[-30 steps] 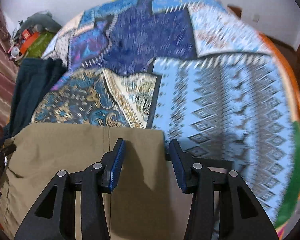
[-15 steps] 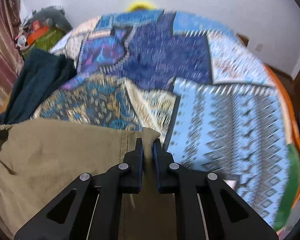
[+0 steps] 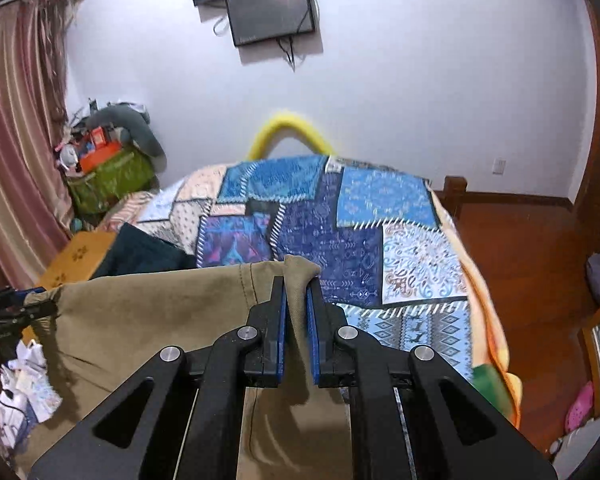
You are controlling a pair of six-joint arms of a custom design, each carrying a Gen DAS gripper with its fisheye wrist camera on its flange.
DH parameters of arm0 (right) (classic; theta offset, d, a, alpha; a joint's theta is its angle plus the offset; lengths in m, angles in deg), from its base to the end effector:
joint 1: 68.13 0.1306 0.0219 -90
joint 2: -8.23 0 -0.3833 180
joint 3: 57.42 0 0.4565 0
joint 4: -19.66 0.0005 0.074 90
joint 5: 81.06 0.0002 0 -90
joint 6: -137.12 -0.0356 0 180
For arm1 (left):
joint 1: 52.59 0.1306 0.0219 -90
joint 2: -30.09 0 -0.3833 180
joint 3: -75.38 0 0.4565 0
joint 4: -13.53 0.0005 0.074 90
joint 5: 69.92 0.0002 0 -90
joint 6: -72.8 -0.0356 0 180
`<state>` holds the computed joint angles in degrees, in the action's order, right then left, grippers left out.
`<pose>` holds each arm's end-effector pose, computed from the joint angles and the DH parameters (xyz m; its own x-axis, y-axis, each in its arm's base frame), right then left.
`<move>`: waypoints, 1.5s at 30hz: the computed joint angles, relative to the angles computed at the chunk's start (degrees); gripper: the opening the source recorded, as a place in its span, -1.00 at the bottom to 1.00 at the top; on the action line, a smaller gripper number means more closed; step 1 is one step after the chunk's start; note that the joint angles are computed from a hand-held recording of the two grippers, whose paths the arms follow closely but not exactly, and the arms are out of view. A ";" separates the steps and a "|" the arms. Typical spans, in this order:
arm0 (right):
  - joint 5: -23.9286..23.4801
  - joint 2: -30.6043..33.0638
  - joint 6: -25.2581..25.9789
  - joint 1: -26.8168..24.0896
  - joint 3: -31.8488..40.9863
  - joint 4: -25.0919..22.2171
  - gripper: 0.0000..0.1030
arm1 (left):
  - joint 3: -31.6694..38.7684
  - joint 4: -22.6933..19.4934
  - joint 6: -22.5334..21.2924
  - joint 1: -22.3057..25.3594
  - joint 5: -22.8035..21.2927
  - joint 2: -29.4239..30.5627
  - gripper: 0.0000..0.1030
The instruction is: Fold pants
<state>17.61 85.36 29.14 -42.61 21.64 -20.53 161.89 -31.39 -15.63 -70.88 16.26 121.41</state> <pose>0.4342 0.2008 0.4519 -0.6300 0.0374 -0.7757 -0.1310 0.9794 0.1536 0.5287 -0.1728 0.3918 -0.7316 0.2130 -0.6475 0.2523 0.9671 0.0331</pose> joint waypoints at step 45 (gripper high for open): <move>18.64 -34.09 -26.23 32.36 -27.01 -20.69 -0.81 | -32.77 -9.99 3.79 -10.82 -3.46 -36.98 -0.10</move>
<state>36.25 51.27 2.91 -10.25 -5.36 -41.22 129.13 -41.38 -11.85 -81.70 12.80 84.44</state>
